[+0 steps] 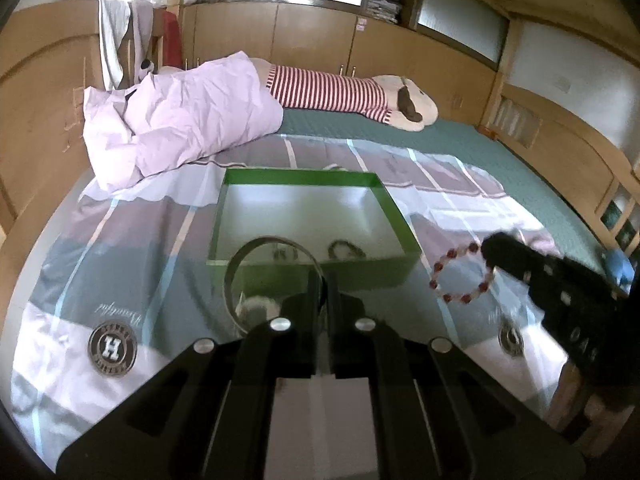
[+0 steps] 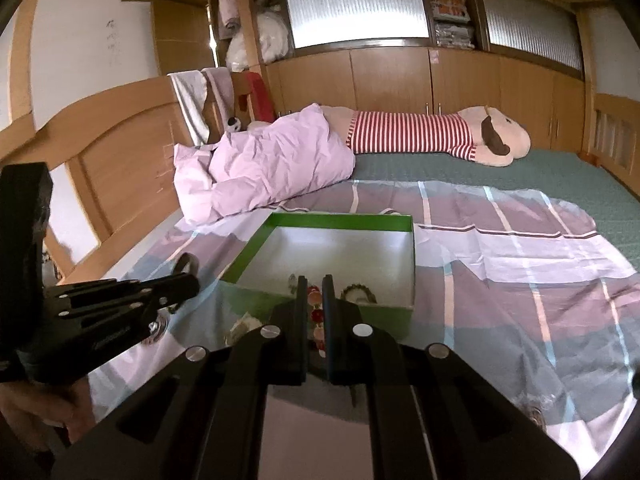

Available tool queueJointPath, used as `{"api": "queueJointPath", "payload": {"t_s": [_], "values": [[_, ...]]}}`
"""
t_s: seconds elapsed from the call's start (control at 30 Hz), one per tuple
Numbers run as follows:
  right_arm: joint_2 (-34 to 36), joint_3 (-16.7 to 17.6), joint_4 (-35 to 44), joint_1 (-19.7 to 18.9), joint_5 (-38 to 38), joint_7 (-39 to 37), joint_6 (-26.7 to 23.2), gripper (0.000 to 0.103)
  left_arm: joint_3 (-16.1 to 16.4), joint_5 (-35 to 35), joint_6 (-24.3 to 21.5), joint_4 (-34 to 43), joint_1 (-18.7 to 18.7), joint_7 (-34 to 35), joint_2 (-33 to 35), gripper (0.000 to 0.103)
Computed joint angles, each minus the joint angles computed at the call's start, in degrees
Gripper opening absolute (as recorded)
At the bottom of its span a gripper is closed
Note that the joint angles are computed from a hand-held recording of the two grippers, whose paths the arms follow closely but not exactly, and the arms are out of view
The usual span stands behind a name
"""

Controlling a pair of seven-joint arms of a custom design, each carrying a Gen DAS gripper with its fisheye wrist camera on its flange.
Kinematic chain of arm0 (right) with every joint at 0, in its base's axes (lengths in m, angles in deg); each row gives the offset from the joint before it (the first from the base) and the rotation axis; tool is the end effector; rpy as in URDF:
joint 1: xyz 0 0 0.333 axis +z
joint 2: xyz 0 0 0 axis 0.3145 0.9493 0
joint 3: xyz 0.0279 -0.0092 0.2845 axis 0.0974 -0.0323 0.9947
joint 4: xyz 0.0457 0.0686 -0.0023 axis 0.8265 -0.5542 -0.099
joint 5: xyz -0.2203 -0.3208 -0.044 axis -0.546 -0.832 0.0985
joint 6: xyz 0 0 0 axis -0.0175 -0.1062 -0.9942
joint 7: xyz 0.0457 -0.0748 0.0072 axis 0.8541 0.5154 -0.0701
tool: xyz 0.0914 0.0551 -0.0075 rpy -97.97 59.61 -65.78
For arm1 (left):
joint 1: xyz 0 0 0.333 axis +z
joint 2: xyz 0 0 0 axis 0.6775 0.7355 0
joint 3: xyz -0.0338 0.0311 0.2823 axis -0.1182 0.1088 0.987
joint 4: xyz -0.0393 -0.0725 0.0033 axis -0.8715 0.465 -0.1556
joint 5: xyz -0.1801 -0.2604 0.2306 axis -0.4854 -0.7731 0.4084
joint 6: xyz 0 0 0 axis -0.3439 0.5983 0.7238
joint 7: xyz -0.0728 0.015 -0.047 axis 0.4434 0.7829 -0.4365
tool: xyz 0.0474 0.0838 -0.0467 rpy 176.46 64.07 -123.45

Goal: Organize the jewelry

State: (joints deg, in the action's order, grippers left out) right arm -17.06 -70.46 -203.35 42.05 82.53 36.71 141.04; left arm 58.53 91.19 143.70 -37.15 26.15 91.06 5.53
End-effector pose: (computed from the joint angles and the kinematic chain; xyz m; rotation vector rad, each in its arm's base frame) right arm 0.4877 0.2602 0.6245 -1.7091 1.2804 -0.5374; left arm 0.4880 -0.3386 0.6131 -1.7388 1.7705 -0.9867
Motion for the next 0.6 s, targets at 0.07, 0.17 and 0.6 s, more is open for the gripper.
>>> {"api": "queueJointPath", "payload": {"t_s": [0.07, 0.17, 0.6], "values": [[3.7, 0.2, 4.0, -0.6, -1.0, 0.4, 0.5, 0.007, 0.5, 0.9, -0.2, 4.2, 0.2, 0.0, 3.7, 0.004], [9.5, 0.4, 10.6, -1.2, 0.2, -1.0, 0.2, 0.007, 2.5, 1.6, -1.6, 12.7, -1.0, 1.8, 10.9, 0.004], [24.8, 3.1, 26.4, -6.3, 1.1, 3.5, -4.5, 0.055, 11.7, -6.6, -4.6, 31.5, -6.1, 10.0, 27.6, 0.079]]}}
